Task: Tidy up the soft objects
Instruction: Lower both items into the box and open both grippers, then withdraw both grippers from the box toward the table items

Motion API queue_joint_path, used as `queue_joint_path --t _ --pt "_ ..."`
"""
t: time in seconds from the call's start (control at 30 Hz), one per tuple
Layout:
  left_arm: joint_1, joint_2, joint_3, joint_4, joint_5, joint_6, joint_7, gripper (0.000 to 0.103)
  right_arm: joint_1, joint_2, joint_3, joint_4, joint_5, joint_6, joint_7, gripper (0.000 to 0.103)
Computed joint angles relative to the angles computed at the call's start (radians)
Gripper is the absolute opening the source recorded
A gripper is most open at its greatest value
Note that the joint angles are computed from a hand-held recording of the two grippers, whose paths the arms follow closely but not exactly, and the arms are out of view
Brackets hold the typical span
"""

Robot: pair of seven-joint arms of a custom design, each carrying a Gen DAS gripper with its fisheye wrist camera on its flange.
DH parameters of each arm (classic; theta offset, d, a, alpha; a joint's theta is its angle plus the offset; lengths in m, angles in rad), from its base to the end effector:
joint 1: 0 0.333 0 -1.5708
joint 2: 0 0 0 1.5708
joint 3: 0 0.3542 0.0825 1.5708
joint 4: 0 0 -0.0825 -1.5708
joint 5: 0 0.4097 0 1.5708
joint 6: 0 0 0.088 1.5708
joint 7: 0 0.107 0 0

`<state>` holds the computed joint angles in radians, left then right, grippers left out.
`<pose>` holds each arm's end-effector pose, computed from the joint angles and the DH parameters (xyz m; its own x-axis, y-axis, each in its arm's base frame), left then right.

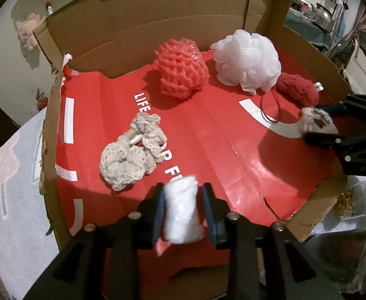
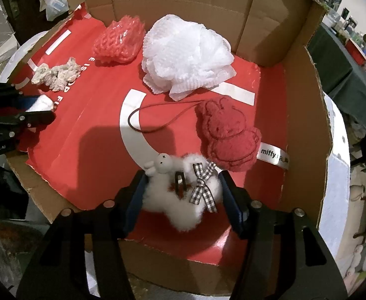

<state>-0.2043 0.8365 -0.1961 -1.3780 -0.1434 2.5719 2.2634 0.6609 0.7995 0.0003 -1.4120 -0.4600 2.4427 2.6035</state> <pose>0.7677 -0.2762 0.2678 -0.7785 -0.6274 -0.0134 -0.5655 0.7106 -0.4187 0.6314 0.4904 0.2581 -0.0590 -0.9974 0.0402 -0.9199 0.0387 -0.3902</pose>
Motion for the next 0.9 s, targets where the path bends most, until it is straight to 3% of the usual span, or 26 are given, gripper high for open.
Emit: queue_joint_path --t 0.2,0.43,0.5,0.73,0.83,0.9 --pt "0.047 -0.047 -0.051 -0.074 -0.058 0.041 0.052 0.054 0.006 -0.020 -0.003 -0.028 -0.006 0.030 0.016 0.064" --pt "0.148 -0.166 -0.159 -0.252 -0.215 0.161 0.205 0.071 0.034 -0.073 -0.019 -0.084 -0.047 0.061 0.088 0.070" --pt "0.194 -0.205 -0.211 -0.309 -0.287 0.201 0.277 0.077 0.049 -0.096 -0.030 -0.109 -0.075 0.069 0.124 0.075" --pt "0.346 -0.313 -0.391 -0.461 -0.584 0.314 0.569 0.094 0.076 -0.159 -0.036 -0.171 -0.152 0.071 0.232 0.075" --pt "0.404 -0.344 -0.463 -0.502 -0.726 0.356 0.698 0.097 0.098 -0.191 -0.045 -0.201 -0.208 0.072 0.298 0.075" --pt "0.471 -0.358 -0.547 -0.533 -0.865 0.409 0.835 0.097 0.123 -0.220 -0.055 -0.226 -0.266 0.071 0.362 0.075"
